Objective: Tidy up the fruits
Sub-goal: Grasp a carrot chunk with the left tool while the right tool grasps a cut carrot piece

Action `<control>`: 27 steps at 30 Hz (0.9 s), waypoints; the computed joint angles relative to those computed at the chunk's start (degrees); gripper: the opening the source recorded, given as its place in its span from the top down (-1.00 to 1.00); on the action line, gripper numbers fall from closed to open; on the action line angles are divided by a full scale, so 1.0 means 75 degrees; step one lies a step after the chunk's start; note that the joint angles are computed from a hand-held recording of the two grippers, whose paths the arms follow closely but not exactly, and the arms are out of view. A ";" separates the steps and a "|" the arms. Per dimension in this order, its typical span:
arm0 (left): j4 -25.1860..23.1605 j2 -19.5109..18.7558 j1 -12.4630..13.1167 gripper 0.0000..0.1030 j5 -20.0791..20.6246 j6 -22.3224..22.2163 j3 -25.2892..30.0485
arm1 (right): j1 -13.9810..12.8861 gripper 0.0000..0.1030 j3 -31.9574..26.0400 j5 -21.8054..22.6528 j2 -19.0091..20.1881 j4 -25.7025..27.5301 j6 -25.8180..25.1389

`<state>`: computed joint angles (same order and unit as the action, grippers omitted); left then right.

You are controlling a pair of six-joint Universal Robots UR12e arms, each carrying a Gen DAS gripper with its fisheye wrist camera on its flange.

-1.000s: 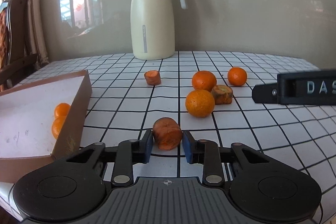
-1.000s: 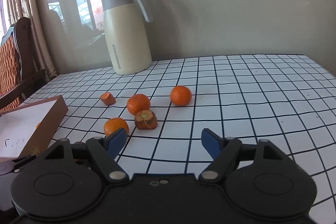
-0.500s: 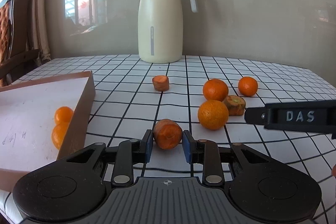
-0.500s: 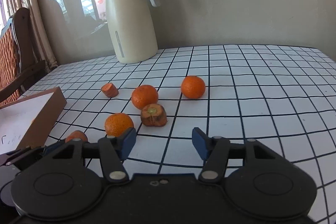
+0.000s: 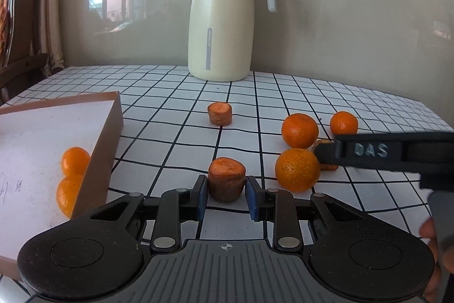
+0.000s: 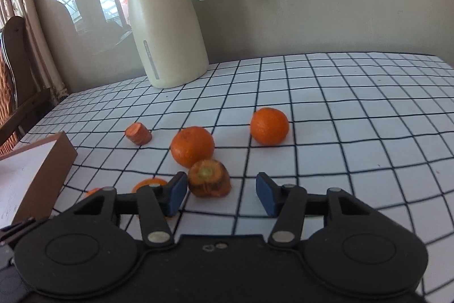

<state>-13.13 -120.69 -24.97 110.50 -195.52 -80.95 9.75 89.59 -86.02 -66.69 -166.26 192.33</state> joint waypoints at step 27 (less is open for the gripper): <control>0.0113 0.0161 0.0024 0.44 -0.0224 0.0133 -0.0143 | 0.0002 0.49 0.0479 0.0039 -0.0341 -0.0649 -0.0102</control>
<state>-12.28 -119.48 -24.80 108.82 -194.52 -82.02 9.77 93.19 -85.74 -69.25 -171.13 191.56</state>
